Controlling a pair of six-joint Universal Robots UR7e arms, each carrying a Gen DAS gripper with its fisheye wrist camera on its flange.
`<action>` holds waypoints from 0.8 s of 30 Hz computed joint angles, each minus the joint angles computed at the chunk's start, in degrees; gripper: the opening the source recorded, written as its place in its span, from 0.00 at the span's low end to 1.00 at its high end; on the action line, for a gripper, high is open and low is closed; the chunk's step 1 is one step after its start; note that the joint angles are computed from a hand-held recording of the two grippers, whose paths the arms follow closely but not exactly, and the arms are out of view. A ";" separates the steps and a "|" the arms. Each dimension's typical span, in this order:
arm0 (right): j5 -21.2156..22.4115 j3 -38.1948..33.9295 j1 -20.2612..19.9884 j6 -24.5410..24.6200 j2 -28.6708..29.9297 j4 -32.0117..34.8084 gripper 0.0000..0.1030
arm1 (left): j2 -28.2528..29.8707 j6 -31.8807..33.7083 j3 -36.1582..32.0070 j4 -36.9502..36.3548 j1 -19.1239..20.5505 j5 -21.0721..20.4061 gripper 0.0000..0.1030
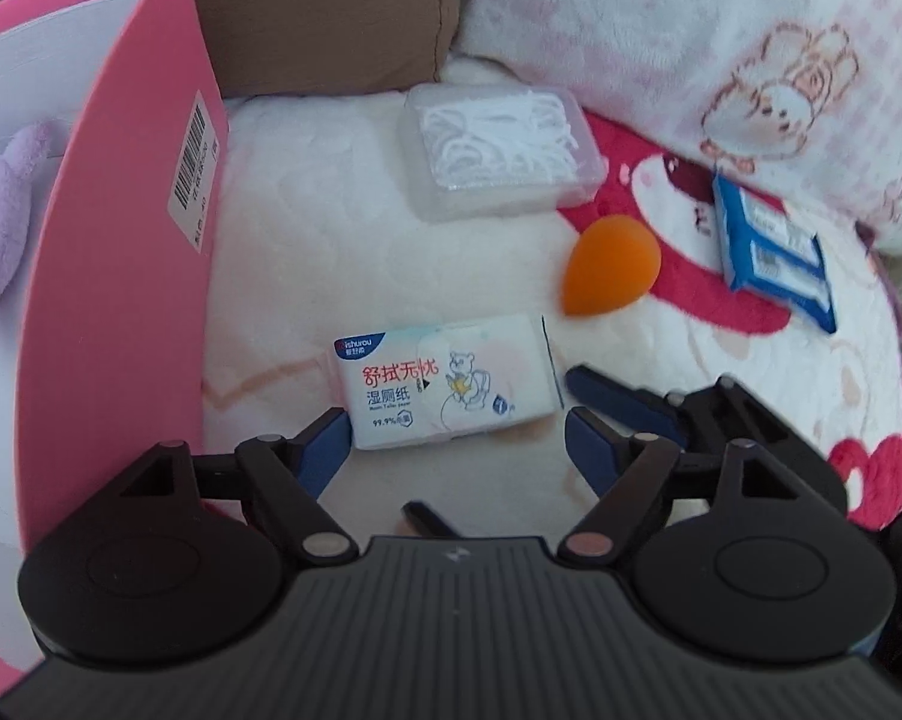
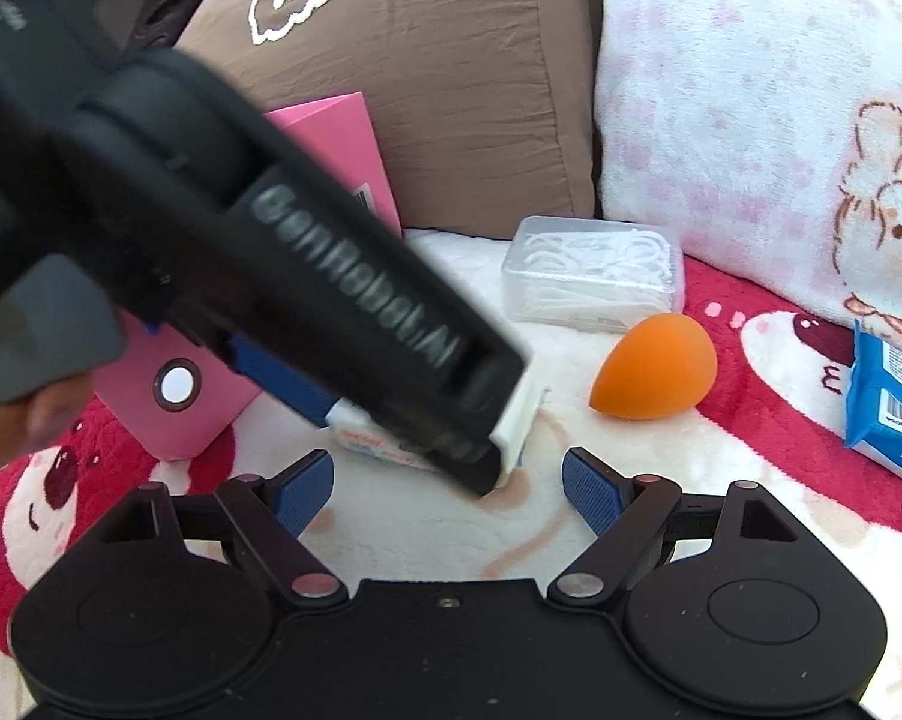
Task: Organize objects
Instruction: 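Lower the right tool over the white wet-wipe pack and close its fingers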
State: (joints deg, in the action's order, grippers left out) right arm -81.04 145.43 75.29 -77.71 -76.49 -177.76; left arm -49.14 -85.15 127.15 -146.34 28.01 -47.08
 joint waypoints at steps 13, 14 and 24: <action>-0.12 -0.41 -2.46 -1.53 -6.05 8.21 0.86 | -0.23 6.01 3.48 -18.59 0.94 -3.35 0.65; -0.09 -0.52 -2.85 -1.40 -6.94 9.33 0.86 | 0.02 6.60 3.34 -19.55 0.95 -3.74 0.65; -3.51 0.54 -1.02 2.82 -4.78 1.42 0.85 | 0.91 5.45 0.95 -10.85 1.04 1.40 0.61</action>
